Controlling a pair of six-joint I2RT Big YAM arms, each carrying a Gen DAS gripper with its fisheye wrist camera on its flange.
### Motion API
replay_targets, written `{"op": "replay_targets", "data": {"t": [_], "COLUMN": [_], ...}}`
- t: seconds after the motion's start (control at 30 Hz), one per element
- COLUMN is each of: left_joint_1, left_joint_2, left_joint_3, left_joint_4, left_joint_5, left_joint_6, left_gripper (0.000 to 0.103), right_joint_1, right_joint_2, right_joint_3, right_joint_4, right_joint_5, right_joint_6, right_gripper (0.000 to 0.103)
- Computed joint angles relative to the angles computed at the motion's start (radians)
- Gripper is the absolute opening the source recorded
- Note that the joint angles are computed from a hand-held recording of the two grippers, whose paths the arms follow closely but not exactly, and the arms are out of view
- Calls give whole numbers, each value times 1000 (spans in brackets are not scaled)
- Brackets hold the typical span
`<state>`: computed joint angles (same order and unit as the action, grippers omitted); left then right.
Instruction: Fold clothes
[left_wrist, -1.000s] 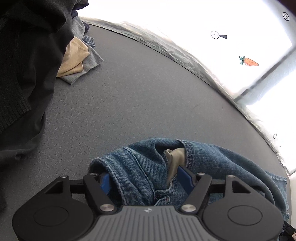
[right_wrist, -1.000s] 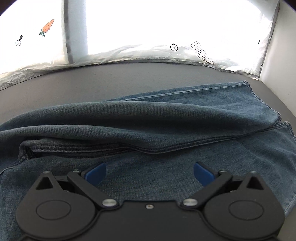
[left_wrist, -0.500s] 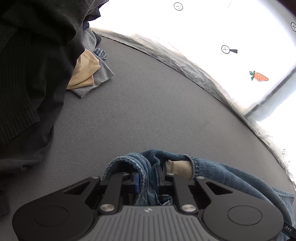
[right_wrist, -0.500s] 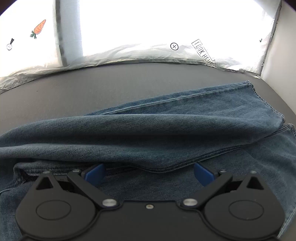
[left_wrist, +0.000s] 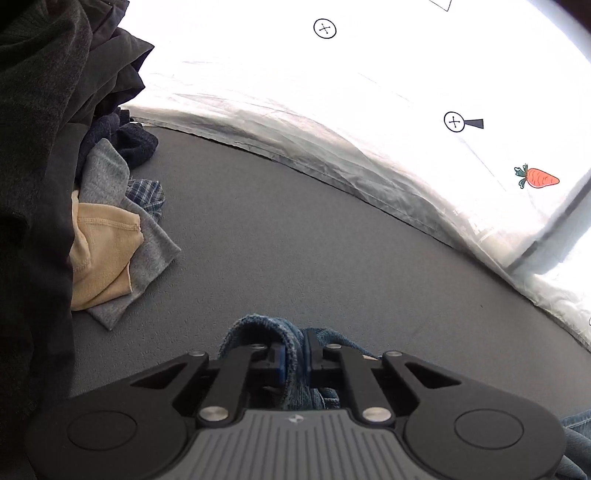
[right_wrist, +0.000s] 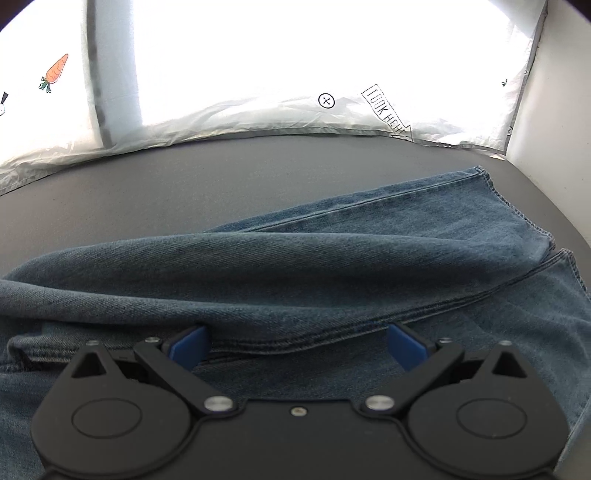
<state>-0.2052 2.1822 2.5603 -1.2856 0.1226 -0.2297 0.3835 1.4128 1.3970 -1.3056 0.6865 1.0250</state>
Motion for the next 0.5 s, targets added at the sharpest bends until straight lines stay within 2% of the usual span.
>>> {"op": "replay_targets", "data": {"t": [0.07, 0.17, 0.23, 0.37, 0.47, 0.5], "left_joint_1": [-7, 0, 9, 13, 5, 2], "left_joint_2": [11, -41, -65, -91, -89, -86], "left_joint_3": [9, -92, -135, -175, -172, -166], "left_joint_4": [-29, 3, 16, 24, 16, 12], "left_joint_5": [-17, -3, 19, 29, 8, 0], "left_joint_6": [-10, -42, -50, -27, -26, -27], "left_gripper": [11, 11, 11, 11, 11, 11], "right_joint_1": [-5, -16, -32, -103, -168, -188], "right_joint_2": [-9, -29, -49, -71, -39, -21], "right_joint_3": [-5, -10, -13, -6, 22, 34], "right_joint_4": [-10, -31, -18, 96, 190, 210], "right_joint_5": [11, 46, 72, 69, 6, -23], "right_joint_6": [14, 49, 61, -22, -117, -139], "right_gripper": [102, 103, 102, 102, 90, 84]}}
